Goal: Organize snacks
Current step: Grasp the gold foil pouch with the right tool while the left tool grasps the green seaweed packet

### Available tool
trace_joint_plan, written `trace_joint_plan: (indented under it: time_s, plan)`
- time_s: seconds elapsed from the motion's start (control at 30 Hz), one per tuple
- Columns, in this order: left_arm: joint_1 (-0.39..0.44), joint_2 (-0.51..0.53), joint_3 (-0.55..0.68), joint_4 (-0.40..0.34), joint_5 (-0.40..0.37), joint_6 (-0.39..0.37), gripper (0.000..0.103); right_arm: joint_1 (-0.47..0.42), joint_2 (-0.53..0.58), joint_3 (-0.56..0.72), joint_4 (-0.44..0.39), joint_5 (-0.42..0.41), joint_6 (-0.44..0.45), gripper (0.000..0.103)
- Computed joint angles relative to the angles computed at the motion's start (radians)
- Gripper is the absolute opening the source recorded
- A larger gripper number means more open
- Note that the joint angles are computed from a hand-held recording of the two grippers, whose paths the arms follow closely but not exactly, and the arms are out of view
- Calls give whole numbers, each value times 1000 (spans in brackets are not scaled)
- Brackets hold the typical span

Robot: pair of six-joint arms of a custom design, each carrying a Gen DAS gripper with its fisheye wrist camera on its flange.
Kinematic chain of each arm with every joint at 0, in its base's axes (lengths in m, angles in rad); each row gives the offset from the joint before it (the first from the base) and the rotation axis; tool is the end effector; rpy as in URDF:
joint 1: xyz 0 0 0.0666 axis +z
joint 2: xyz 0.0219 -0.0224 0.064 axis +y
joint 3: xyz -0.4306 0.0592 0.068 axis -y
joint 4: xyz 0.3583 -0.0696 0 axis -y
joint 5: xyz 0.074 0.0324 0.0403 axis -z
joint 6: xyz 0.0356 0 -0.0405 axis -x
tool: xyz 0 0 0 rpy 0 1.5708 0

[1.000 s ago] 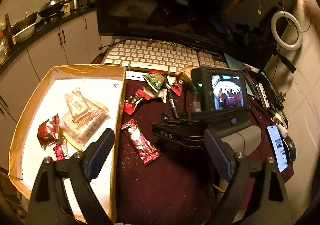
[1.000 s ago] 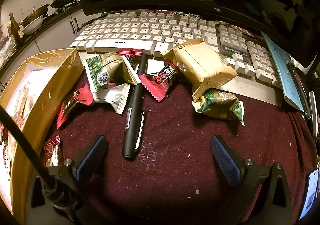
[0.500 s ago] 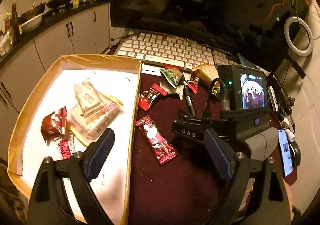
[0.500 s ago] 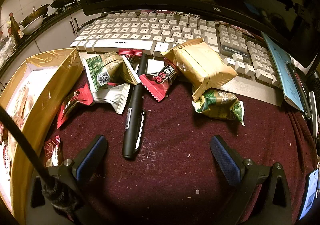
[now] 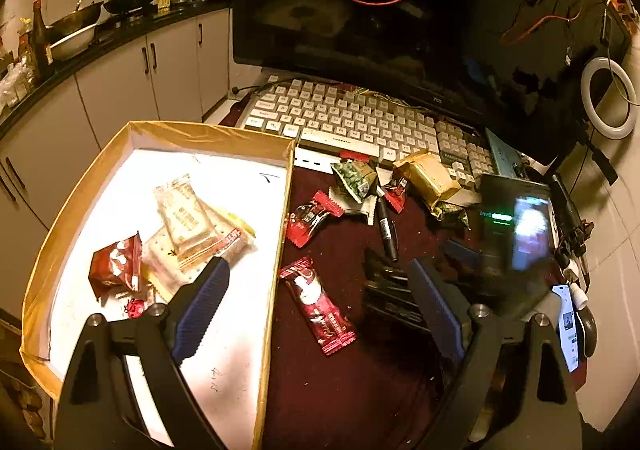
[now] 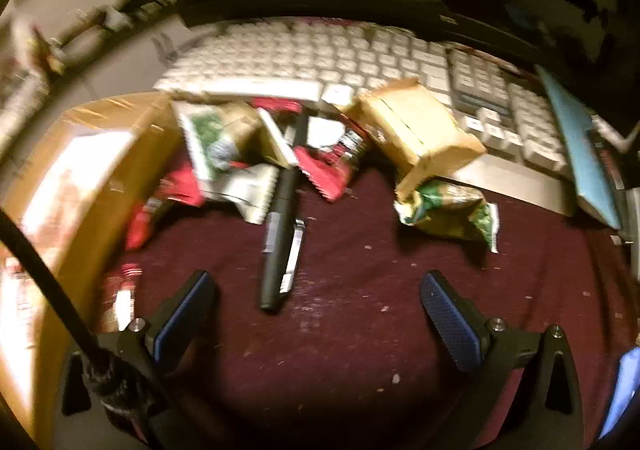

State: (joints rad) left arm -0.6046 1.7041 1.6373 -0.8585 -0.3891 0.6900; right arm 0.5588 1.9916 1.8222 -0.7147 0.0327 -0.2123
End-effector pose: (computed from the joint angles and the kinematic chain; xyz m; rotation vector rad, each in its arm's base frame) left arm 0.4749 -0.3122 0.4389 -0.2605 2.3911 -0.1068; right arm 0.5794 0.3604 0.3506 -0.4128 2.4428 0.2955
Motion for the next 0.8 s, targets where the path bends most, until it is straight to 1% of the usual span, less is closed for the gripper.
trace_joint_plan:
  time_s: [0.03, 0.07, 0.1, 0.13, 0.17, 0.2, 0.23, 0.27, 0.33, 0.37, 0.43, 0.5, 0.53, 0.57, 0.6, 0.63, 0.67, 0.7, 0.73, 0.77, 0.8]
  plan:
    - [0, 5, 5, -1, 7, -4, 91, -12, -31, -51, 58, -53, -4, 101]
    - [0, 7, 8, 0, 11, -8, 91, -21, -50, -79, 87, -99, 4, 101]
    - [0, 12, 13, -1, 10, -10, 91, -35, -80, -123, 132, -169, 45, 100]
    - [1, 18, 22, -5, 12, -8, 91, -45, -103, -153, 159, -204, 76, 100]
    - [2, 23, 30, -6, 19, -8, 91, -57, -123, -175, 174, -236, 97, 100]
    - [3, 28, 37, -5, 30, -12, 91, -73, -144, -195, 190, -262, 94, 100]
    - [3, 37, 48, -4, 38, -16, 91, -99, -164, -217, 217, -312, 83, 100]
    - [2, 44, 57, -7, 38, -17, 91, -120, -171, -219, 222, -352, 82, 100]
    - [2, 59, 76, -3, 46, -23, 91, -151, -172, -207, 220, -376, 79, 100]
    - [3, 69, 89, -5, 54, -22, 91, -169, -165, -191, 212, -377, 87, 100]
    - [9, 93, 119, -18, 82, -28, 91, -188, -140, -145, 167, -345, 76, 97]
    - [15, 127, 166, -61, 103, -34, 91, -206, -92, -68, 82, -384, 89, 92]
    - [19, 137, 178, -67, 114, -39, 91, -211, -75, -43, 59, -394, 90, 91]
    - [22, 142, 182, -62, 122, -44, 91, -213, -47, 0, 15, -399, 94, 85]
    - [25, 150, 189, -64, 127, -47, 91, -214, -29, 29, -10, -414, 97, 79]
    - [28, 155, 196, -71, 132, -45, 91, -214, -9, 63, -33, -438, 95, 78]
    - [33, 162, 206, -78, 144, -41, 91, -214, 20, 116, -70, -472, 82, 78]
    - [39, 166, 210, -76, 163, -37, 90, -212, 46, 166, -107, -490, 72, 78]
    - [43, 168, 213, -76, 170, -36, 90, -205, 78, 233, -156, -485, 76, 78]
    - [47, 173, 221, -84, 174, -35, 90, -197, 93, 266, -176, -461, 88, 78]
    - [50, 176, 227, -90, 176, -34, 90, -184, 117, 318, -204, -409, 102, 78]
